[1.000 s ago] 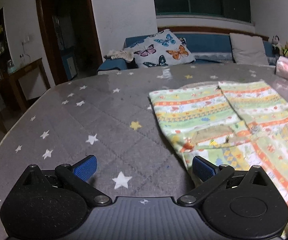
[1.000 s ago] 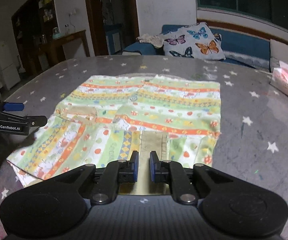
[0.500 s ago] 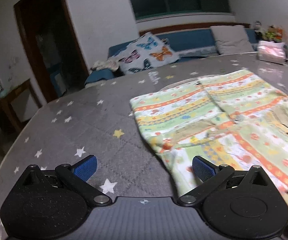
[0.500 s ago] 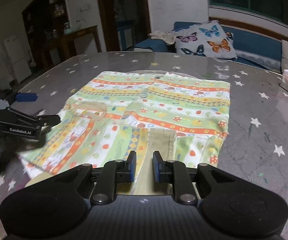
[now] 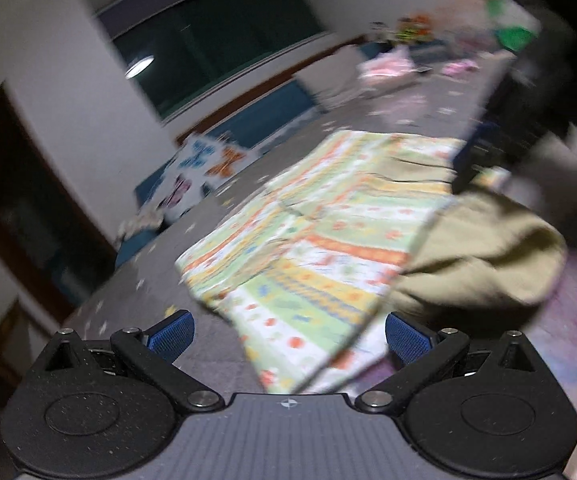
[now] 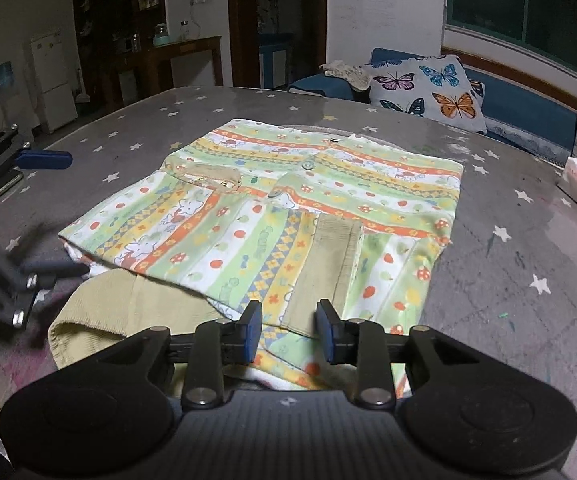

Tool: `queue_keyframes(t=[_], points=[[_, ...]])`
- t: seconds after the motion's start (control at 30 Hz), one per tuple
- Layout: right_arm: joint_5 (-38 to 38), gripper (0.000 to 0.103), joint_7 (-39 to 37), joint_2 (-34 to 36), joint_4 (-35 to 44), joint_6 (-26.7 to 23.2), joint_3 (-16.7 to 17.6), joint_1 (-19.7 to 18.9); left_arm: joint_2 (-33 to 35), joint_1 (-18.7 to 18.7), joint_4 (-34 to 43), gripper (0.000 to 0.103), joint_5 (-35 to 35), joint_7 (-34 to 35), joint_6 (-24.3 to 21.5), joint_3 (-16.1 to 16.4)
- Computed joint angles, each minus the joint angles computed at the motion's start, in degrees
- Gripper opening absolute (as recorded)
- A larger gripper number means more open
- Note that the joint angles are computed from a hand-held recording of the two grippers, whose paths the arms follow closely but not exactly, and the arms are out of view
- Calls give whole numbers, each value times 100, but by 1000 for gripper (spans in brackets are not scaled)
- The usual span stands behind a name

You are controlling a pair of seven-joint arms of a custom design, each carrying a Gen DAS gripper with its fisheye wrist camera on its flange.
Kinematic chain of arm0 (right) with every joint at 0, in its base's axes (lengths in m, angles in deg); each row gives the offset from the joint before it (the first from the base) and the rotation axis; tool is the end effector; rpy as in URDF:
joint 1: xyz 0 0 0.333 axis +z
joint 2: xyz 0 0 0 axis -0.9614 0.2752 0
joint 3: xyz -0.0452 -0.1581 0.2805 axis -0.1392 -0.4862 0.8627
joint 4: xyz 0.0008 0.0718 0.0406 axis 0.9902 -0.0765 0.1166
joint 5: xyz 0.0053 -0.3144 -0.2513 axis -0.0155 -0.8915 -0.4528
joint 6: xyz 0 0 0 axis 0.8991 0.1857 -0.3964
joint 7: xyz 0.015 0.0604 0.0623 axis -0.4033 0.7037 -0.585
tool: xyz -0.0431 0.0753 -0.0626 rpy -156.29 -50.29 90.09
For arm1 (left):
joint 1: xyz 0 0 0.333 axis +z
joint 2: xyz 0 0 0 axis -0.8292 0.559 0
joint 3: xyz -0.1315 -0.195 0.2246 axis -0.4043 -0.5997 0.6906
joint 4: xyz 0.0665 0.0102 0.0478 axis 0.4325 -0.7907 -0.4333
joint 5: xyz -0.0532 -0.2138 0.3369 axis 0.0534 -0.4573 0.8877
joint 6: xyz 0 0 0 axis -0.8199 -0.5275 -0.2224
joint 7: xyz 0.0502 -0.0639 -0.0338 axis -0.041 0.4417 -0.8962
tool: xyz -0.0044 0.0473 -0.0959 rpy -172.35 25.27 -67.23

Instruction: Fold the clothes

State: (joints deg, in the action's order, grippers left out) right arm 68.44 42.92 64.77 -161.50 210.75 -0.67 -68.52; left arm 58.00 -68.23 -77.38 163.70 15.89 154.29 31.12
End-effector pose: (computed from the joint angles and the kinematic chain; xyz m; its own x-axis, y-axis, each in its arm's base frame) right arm 0.7570 0.1972 0.4739 0.7787 -0.6267 -0.0286 -0.4415 -0.5150 -0.7348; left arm 0.6089 -0.2301 0.4554 -0.1486 -0.8486 -0.5077 -0.4945 0.5084 -0.7050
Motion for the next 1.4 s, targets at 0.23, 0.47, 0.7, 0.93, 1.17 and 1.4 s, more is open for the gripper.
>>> queue_keyframes(t=[0.23,0.47,0.7,0.93,1.17,1.4], points=[[130,31,8,-96,-50,-100,2,-101,265,-47,212,96,793,-55,751,-27],[241,44,-525,-433,-457,-112,-11,-257,706,73,734,35,-15,372,1620,38],[589,60,-1724,-662,-794,-161,61,-335,946,209,1151,7,-1799,794,1931,184],[981,62,-2366,-338,-466,-101,137,-163,1100,420,1325,7,-3310,1851,1891,-30],[543,25,-850,503,960,-1193,28,-35,705,-185,751,19,-3407,1889,2072,710],[503,19,-41,808,1661,-1646,82,-93,68,-919,-1,62,-1472,538,1918,1528]])
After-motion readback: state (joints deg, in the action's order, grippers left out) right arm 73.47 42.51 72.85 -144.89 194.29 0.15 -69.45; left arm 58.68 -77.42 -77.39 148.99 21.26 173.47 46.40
